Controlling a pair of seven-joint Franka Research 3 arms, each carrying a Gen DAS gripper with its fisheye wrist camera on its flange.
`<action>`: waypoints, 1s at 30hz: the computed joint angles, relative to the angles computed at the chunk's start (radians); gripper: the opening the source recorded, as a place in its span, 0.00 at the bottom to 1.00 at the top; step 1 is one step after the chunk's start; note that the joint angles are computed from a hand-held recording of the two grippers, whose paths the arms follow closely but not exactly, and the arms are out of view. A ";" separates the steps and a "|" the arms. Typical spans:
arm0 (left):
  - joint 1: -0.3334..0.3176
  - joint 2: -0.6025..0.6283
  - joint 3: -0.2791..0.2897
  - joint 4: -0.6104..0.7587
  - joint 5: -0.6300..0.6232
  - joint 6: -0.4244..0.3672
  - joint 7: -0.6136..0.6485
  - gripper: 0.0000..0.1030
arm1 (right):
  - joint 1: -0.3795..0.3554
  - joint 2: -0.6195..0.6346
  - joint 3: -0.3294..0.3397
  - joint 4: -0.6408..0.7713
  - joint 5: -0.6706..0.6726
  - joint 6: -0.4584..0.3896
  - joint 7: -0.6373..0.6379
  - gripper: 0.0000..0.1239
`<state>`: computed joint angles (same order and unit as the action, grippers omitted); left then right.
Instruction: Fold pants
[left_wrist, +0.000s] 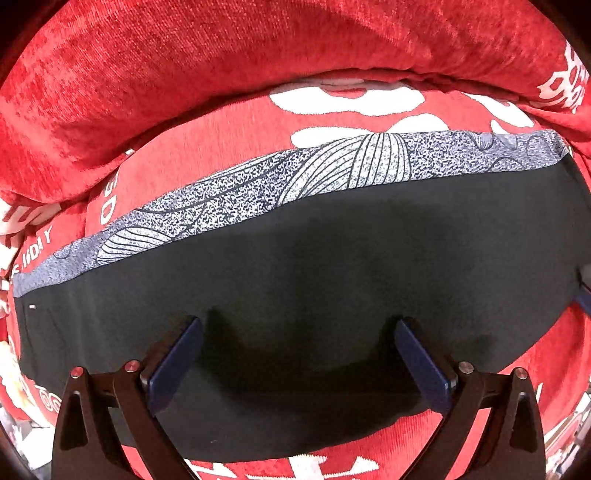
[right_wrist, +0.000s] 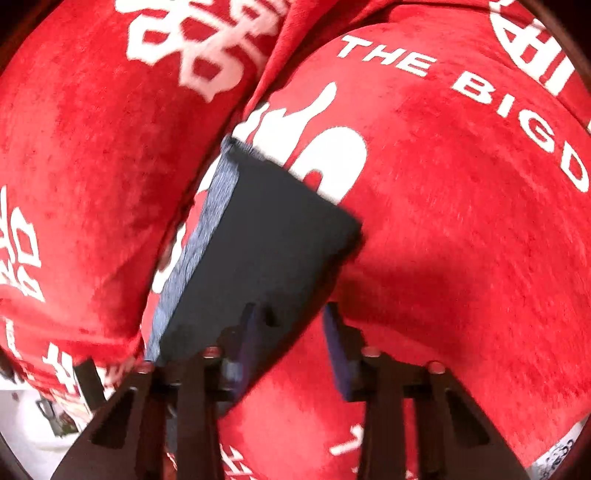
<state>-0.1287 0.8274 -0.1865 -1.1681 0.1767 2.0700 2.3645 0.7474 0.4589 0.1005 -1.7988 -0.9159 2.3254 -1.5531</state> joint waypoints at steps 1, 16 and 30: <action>0.000 0.001 0.000 0.002 0.000 -0.002 -0.002 1.00 | -0.002 -0.003 -0.002 -0.009 -0.001 0.006 0.007 0.13; -0.003 0.026 0.003 0.031 0.004 -0.005 0.002 1.00 | 0.028 0.005 -0.028 -0.022 -0.200 0.076 0.193 0.20; 0.009 -0.006 -0.003 -0.027 0.000 0.025 0.005 1.00 | 0.032 0.057 -0.055 0.028 -0.214 0.115 0.217 0.30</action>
<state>-0.1194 0.8214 -0.1895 -1.1953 0.1764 2.0949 2.3696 0.7799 0.5158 0.0460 -1.7705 -1.1297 2.4405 -1.3364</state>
